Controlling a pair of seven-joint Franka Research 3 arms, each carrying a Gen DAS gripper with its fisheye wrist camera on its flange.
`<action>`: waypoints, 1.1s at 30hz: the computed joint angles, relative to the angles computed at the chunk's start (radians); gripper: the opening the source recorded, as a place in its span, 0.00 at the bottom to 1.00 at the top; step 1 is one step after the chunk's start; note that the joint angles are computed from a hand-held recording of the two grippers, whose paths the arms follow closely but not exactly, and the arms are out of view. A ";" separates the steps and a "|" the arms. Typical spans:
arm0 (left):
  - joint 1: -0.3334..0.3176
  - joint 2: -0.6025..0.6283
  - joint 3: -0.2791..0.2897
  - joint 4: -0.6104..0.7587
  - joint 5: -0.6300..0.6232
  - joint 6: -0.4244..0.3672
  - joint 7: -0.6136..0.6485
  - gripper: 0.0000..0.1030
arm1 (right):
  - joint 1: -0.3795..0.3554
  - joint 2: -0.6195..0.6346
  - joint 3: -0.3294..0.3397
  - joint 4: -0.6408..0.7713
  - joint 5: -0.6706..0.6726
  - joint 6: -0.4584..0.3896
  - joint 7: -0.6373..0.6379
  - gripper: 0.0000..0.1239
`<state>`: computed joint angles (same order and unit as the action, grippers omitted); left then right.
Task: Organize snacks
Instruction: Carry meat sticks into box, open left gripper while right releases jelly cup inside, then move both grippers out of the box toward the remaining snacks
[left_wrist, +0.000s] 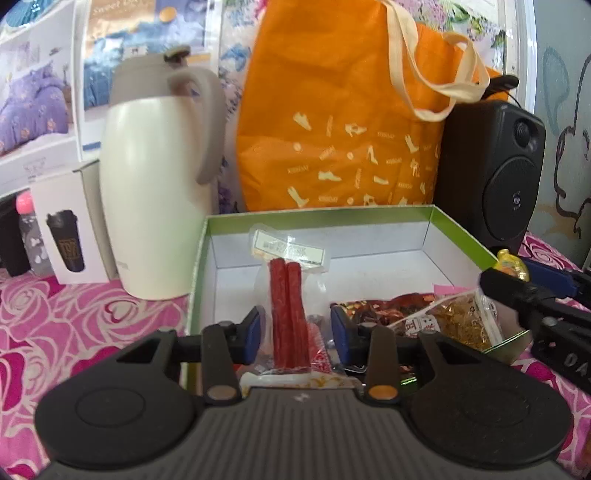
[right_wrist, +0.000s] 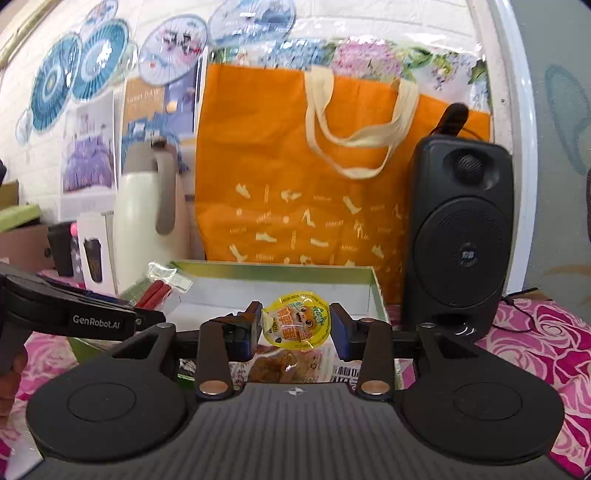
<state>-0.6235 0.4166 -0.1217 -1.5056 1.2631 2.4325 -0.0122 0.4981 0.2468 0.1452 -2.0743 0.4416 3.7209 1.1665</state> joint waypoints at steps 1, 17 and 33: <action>0.001 0.011 0.000 0.010 -0.004 -0.002 0.006 0.38 | 0.010 0.012 -0.007 0.018 0.017 -0.016 -0.023 0.55; -0.014 0.024 0.014 0.017 -0.007 -0.039 0.030 0.59 | 0.000 0.040 -0.013 0.071 0.019 -0.100 0.010 0.73; 0.036 -0.213 -0.114 -0.271 0.047 -0.039 -0.049 0.79 | -0.257 -0.195 0.058 -0.218 -0.826 -0.108 0.849 0.80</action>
<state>-0.5874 0.2040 -0.2352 -1.7770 1.3104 2.3932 -0.0607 0.2407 0.0514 0.2036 -2.2926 -0.3846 3.6126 2.0157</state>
